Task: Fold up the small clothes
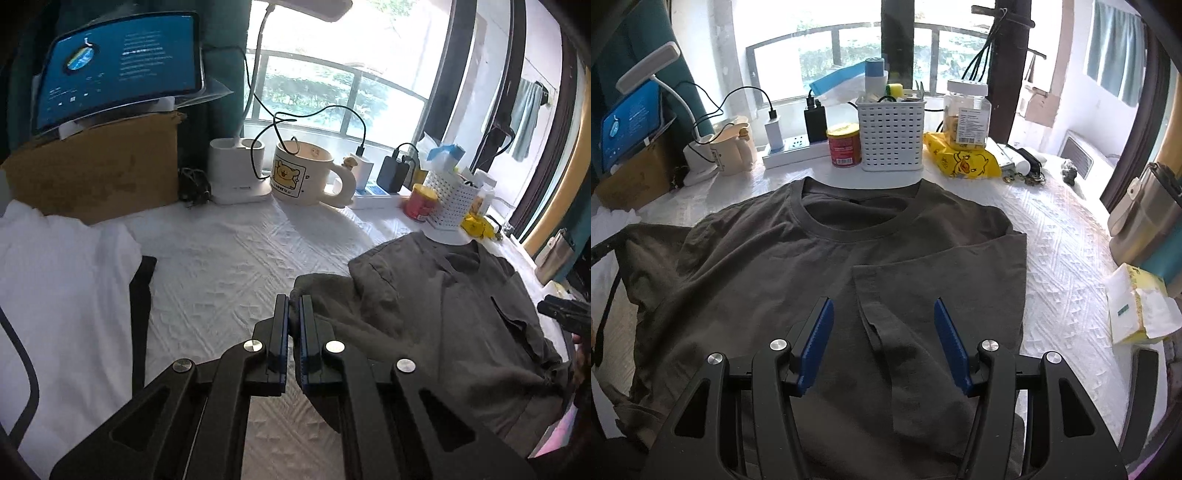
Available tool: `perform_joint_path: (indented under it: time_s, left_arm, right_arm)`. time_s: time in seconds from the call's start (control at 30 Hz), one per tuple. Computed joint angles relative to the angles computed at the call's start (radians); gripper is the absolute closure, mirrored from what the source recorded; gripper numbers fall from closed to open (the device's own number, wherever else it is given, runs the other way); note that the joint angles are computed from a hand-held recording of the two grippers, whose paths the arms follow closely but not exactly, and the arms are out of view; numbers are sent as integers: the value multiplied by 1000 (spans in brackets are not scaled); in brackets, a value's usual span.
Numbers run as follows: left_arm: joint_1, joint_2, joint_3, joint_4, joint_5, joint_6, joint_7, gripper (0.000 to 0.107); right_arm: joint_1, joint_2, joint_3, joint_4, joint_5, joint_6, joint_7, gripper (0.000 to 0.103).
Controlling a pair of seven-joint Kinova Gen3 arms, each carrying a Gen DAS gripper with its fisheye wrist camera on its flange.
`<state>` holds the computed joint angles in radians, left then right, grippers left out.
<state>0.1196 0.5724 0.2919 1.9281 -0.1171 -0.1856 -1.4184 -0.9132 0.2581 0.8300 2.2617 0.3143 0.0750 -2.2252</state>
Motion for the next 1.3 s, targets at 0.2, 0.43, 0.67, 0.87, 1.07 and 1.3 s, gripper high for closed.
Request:
perform_joint_path:
  time_s: [0.2, 0.43, 0.67, 0.87, 1.07, 1.3]
  left_arm:
    - [-107, -37, 159, 34, -88, -23, 52, 104]
    - [3, -53, 160, -38, -136, 30, 24, 104]
    - [139, 43, 134, -204, -70, 198, -73, 104]
    - [87, 130, 270, -281, 23, 334, -141, 68]
    - [20, 93, 355, -200, 90, 308, -251, 45]
    - [74, 7, 155, -103, 163, 226, -229, 31]
  right_arm:
    - [-15, -12, 27, 24, -27, -31, 27, 43]
    - [-7, -40, 50, 68, -107, -80, 114, 43]
    - [5, -87, 91, 121, -189, -120, 203, 43]
    - [7, -112, 122, 147, -266, -120, 275, 43]
    - [59, -126, 66, 161, -332, -127, 338, 43]
    - [28, -123, 60, 149, -423, -121, 424, 43]
